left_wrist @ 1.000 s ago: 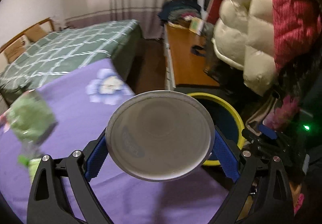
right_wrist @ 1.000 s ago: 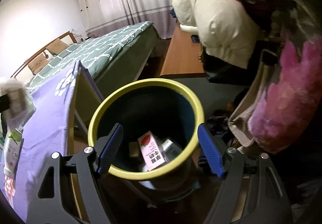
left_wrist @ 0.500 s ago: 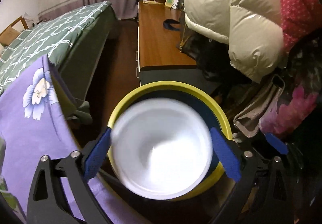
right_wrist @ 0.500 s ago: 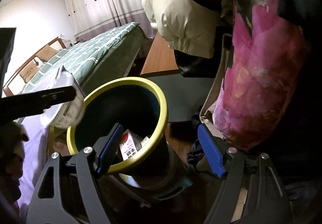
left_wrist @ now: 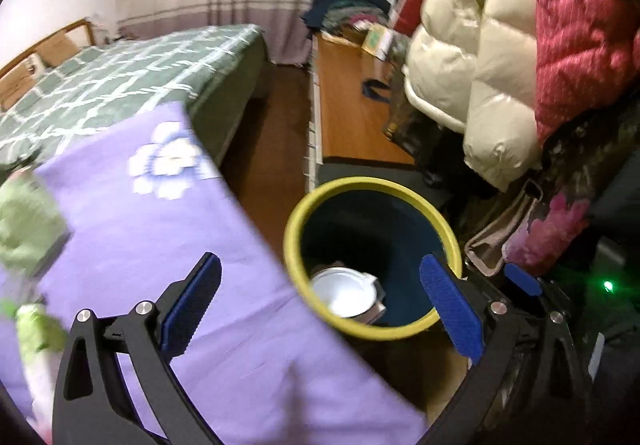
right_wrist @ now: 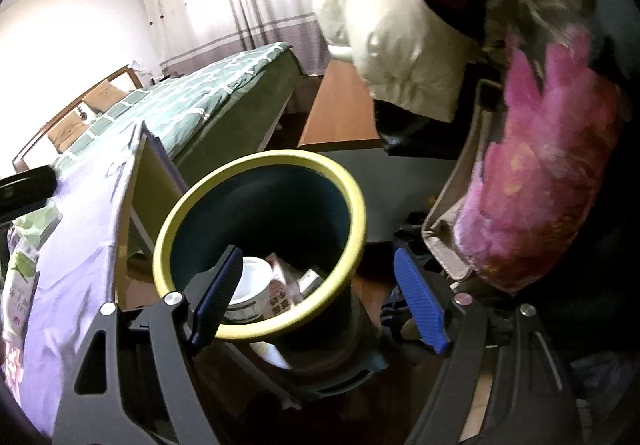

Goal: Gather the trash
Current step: 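Carry the yogurt cup over the yellow bin and release it with the left gripper, then move the right gripper to the green plastic bag and grasp it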

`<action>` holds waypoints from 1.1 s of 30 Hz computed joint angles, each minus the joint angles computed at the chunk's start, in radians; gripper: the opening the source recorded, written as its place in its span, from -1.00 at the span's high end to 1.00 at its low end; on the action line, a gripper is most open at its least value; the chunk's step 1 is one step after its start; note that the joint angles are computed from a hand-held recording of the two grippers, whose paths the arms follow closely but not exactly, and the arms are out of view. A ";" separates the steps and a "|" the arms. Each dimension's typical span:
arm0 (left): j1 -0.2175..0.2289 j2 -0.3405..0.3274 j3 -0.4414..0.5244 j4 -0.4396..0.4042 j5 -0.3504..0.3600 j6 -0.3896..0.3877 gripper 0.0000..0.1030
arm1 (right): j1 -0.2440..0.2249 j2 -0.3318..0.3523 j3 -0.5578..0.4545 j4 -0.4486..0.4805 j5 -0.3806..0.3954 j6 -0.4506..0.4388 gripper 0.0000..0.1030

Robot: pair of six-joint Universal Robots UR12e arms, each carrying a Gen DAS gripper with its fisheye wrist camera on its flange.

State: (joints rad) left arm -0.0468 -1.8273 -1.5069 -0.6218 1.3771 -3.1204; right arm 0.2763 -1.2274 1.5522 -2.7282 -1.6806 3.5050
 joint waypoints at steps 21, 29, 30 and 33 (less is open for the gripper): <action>0.294 0.348 -0.386 0.197 0.213 -0.191 -0.90 | 0.143 0.099 -0.190 0.085 0.123 -0.204 -0.45; 0.412 0.406 -0.464 0.223 0.179 -0.229 -0.90 | 0.212 0.202 -0.385 0.172 0.206 -0.291 -0.45; 0.416 0.405 -0.465 0.226 0.178 -0.231 -0.90 | 0.217 0.215 -0.411 0.179 0.217 -0.299 -0.45; 0.437 0.403 -0.469 0.234 0.168 -0.236 -0.90 | 0.237 0.270 -0.520 0.216 0.259 -0.326 -0.45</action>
State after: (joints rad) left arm 0.3898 -1.4243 -1.9758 -0.3877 1.5455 -3.3567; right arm 0.5133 -0.9576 1.0323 -2.5122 -1.4218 3.1794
